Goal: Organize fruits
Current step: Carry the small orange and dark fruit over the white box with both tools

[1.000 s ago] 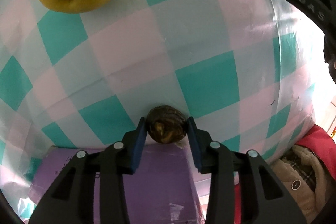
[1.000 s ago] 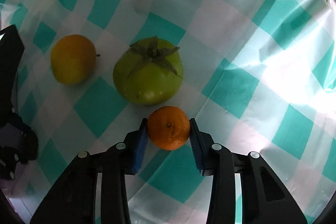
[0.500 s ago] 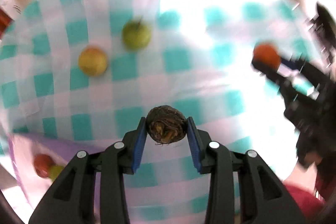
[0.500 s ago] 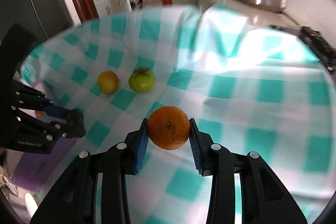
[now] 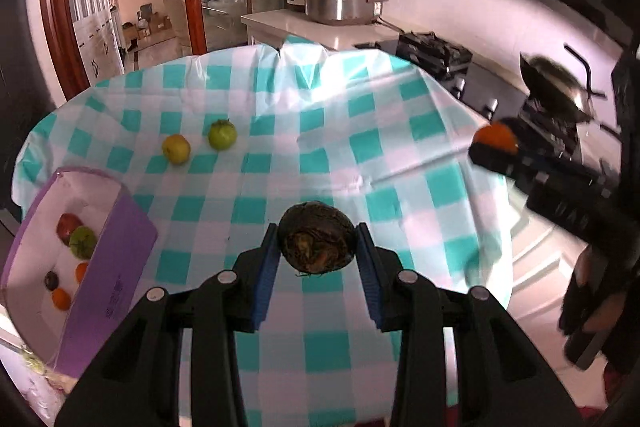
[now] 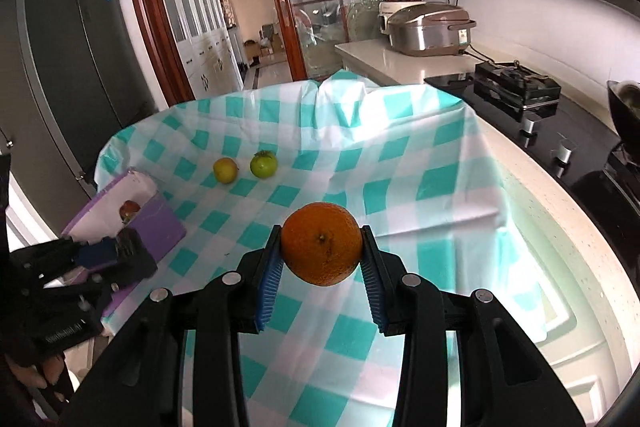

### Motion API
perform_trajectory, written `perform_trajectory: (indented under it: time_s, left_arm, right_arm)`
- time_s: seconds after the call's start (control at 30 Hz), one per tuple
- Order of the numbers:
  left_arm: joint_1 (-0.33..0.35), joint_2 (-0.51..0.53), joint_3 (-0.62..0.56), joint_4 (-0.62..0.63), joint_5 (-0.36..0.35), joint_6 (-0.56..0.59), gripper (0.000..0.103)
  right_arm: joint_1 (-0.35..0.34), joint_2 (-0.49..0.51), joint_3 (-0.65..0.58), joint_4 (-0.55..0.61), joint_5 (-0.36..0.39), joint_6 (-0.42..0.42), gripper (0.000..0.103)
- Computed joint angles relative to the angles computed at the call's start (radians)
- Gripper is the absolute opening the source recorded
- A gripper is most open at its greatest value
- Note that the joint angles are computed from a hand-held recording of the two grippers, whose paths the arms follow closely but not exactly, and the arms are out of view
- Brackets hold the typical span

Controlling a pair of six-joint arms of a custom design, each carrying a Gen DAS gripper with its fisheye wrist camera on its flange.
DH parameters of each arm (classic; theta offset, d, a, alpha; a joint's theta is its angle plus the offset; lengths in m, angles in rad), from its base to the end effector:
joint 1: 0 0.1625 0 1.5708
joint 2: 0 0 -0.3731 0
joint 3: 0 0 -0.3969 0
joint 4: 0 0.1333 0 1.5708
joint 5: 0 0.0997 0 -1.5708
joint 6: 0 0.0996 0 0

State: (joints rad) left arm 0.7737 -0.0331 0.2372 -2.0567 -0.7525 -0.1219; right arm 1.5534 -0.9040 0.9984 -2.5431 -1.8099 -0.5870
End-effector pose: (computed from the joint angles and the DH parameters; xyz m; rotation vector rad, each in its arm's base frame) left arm -0.4829 -0.7597 0.0567 0.6601 2.3290 -0.7718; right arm 0.0964 -0.7658 0.4332 0.5613 -2.4139 1.0206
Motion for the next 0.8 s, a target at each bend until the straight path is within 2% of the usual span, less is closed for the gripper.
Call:
perform_trajectory:
  time_s: [0.1,0.2,0.37,0.47,0.6,0.67,0.8]
  left_arm:
    - [-0.002,-0.097,0.173,-0.057,0.014,-0.02,0.038]
    - [-0.006,-0.164,0.292,-0.132,0.042,-0.011,0.038]
    - [0.017,-0.289,0.479,-0.225,0.058,-0.018,0.038]
    - [0.046,-0.401,0.624,-0.28,0.068,0.0,0.038]
    - [0.093,-0.531,0.743,-0.275,0.084,0.003,0.038]
    - [0.116,-0.57,0.771,-0.279,0.094,0.026,0.038]
    - [0.178,-0.649,0.808,-0.248,0.087,0.056,0.038]
  right_arm:
    - [0.002,-0.047,0.068,-0.033,0.011,0.006,0.037]
    - [0.013,-0.067,0.109,-0.052,0.011,0.005,0.037]
    - [0.051,-0.032,0.117,-0.058,-0.011,0.002,0.037]
    - [0.084,0.029,0.086,-0.056,-0.028,0.024,0.037]
    - [0.148,0.153,0.0,-0.02,-0.055,0.082,0.037]
    - [0.182,0.216,-0.043,-0.009,-0.068,0.067,0.038]
    - [0.242,0.354,-0.156,0.034,-0.089,0.092,0.038]
